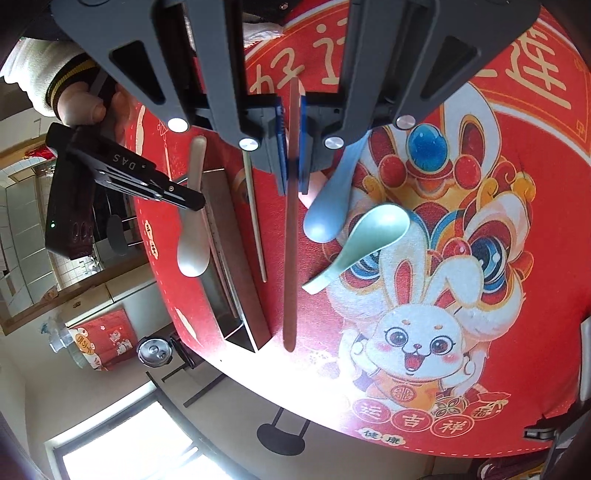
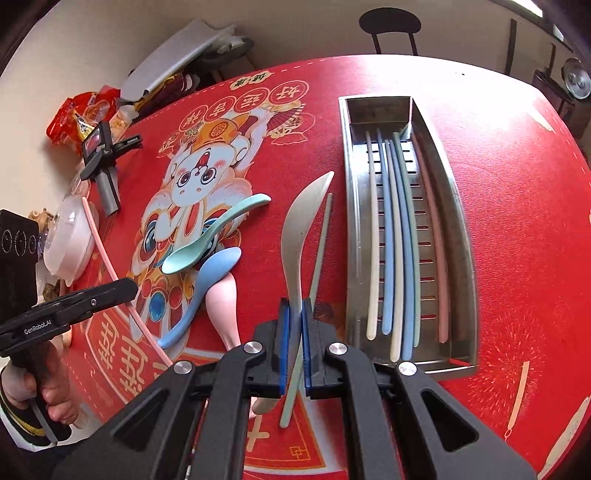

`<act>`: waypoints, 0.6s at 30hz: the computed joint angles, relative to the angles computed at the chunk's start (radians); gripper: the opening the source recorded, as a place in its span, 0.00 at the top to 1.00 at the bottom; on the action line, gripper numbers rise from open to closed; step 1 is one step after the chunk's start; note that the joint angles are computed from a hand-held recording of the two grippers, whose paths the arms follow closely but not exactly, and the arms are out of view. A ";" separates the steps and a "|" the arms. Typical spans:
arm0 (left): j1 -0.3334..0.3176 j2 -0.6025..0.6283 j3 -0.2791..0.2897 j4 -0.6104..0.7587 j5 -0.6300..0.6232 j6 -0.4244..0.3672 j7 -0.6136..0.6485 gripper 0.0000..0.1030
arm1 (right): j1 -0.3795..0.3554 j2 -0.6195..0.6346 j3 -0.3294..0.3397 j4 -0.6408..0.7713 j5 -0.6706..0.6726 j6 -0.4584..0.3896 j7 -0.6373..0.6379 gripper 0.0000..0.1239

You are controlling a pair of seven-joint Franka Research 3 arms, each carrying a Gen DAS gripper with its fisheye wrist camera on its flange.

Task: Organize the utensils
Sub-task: 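Carry the pink chopstick and white spoon over the steel tray and lower them in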

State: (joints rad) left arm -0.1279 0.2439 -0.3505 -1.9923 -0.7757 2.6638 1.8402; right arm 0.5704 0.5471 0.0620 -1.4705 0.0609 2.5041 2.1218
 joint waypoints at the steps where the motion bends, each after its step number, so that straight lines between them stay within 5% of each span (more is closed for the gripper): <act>1: -0.002 0.003 -0.002 0.010 0.003 -0.003 0.000 0.91 | 0.000 -0.009 -0.003 -0.015 0.000 0.008 0.007 0.95; 18: -0.012 0.072 -0.014 0.212 0.048 -0.126 0.015 0.91 | -0.011 -0.084 -0.048 -0.095 -0.088 0.059 0.083 0.95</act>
